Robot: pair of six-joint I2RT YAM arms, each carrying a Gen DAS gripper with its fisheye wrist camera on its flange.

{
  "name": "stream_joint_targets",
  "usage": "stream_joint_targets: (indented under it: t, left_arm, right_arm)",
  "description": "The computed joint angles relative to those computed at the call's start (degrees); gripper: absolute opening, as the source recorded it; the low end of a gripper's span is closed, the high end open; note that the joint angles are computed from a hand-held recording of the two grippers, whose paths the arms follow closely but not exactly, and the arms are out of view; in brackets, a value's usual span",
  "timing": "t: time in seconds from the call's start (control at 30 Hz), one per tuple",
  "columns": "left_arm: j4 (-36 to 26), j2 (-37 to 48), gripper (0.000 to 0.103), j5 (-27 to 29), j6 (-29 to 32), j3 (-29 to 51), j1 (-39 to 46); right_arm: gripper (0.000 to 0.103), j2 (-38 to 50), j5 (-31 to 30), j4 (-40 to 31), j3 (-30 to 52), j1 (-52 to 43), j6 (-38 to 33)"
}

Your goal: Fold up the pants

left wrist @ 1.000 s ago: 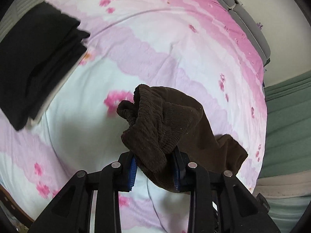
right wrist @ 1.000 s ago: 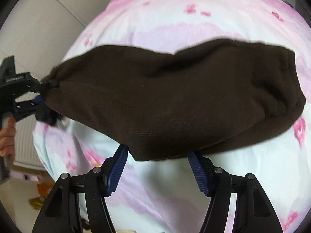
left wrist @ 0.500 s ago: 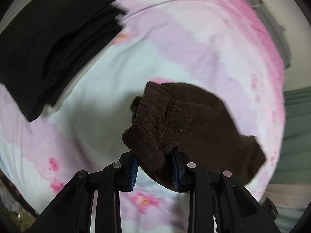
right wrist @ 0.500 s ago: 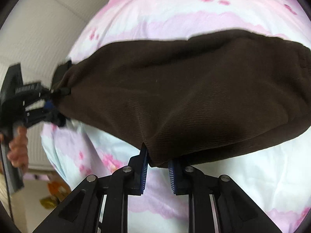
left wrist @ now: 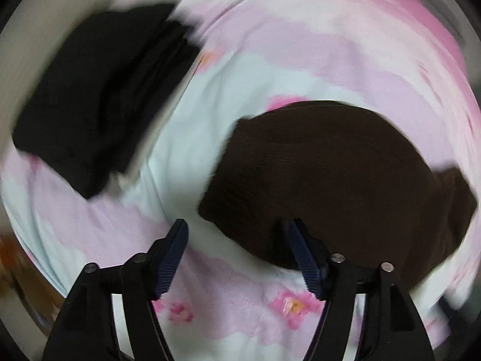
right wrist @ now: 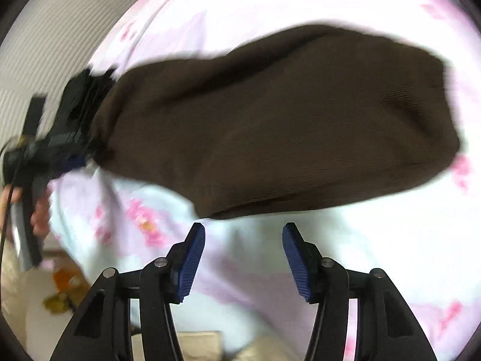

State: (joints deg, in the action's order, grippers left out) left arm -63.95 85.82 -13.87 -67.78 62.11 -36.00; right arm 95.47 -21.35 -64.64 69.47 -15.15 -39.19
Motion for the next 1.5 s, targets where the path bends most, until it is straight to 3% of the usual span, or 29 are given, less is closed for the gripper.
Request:
stream_joint_targets:
  t: [0.07,0.2,0.33,0.47,0.63,0.77,0.8,0.83,0.87,1.07,1.17,1.37,1.5]
  left_arm:
    - [-1.99,1.78,0.076,-3.69,0.86,5.48,-6.05]
    - [0.08,6.95,0.077,-6.01,5.08,15.5,-12.85]
    - [2.37,17.13,0.082,-6.34,11.33,26.81,-14.01]
    - [1.15,27.05,0.082,-4.83,15.34,36.49,-13.86]
    - [-1.79,33.57,0.081,-1.27,14.29,43.99,-14.33]
    - [-3.43,32.56,0.082,-1.54,12.45,42.74,-14.58]
    - [-3.76,32.41,0.081,-1.6,11.61,42.53,-14.67]
    - [-3.71,31.86,0.081,-1.47,10.86,41.6,-14.38]
    - [-3.5,31.1,0.081,-1.16,10.13,40.46,-13.87]
    - [-3.92,28.12,0.081,-2.75,10.14,37.07,-11.58]
    - [-5.68,29.88,0.081,-4.71,14.51,39.61,-9.76]
    - [-8.87,39.96,0.082,-6.11,29.73,52.73,-5.01]
    - [-12.76,47.23,0.082,-4.93,31.94,61.97,-1.51]
  right_arm:
    - [0.055,2.26,-1.93,-1.25,5.9,-5.26,-1.59]
    - [0.055,7.31,-4.76,1.5,16.73,-12.94,-1.27]
    - [0.055,19.58,-5.53,0.89,32.31,-16.38,1.66]
    - [0.055,28.98,-4.04,-0.23,41.39,-16.12,5.66]
    - [0.053,36.26,-0.78,1.31,43.59,-13.48,11.19]
    - [0.053,40.82,-0.4,1.16,47.27,-12.03,14.38]
    - [0.05,42.25,-0.32,0.2,48.75,-11.62,14.63]
    - [0.036,43.83,-0.26,-1.08,50.24,-11.26,14.66]
    - [0.031,44.54,0.28,-1.97,51.02,-10.95,14.28]
    - [0.024,39.14,-0.58,-0.63,46.29,-13.84,14.32]
    - [0.024,37.47,2.14,-1.01,45.71,-15.67,13.25]
    - [0.024,40.49,5.75,0.1,46.58,-14.98,13.54]
    - [0.024,41.67,5.7,1.09,47.52,-15.04,14.99]
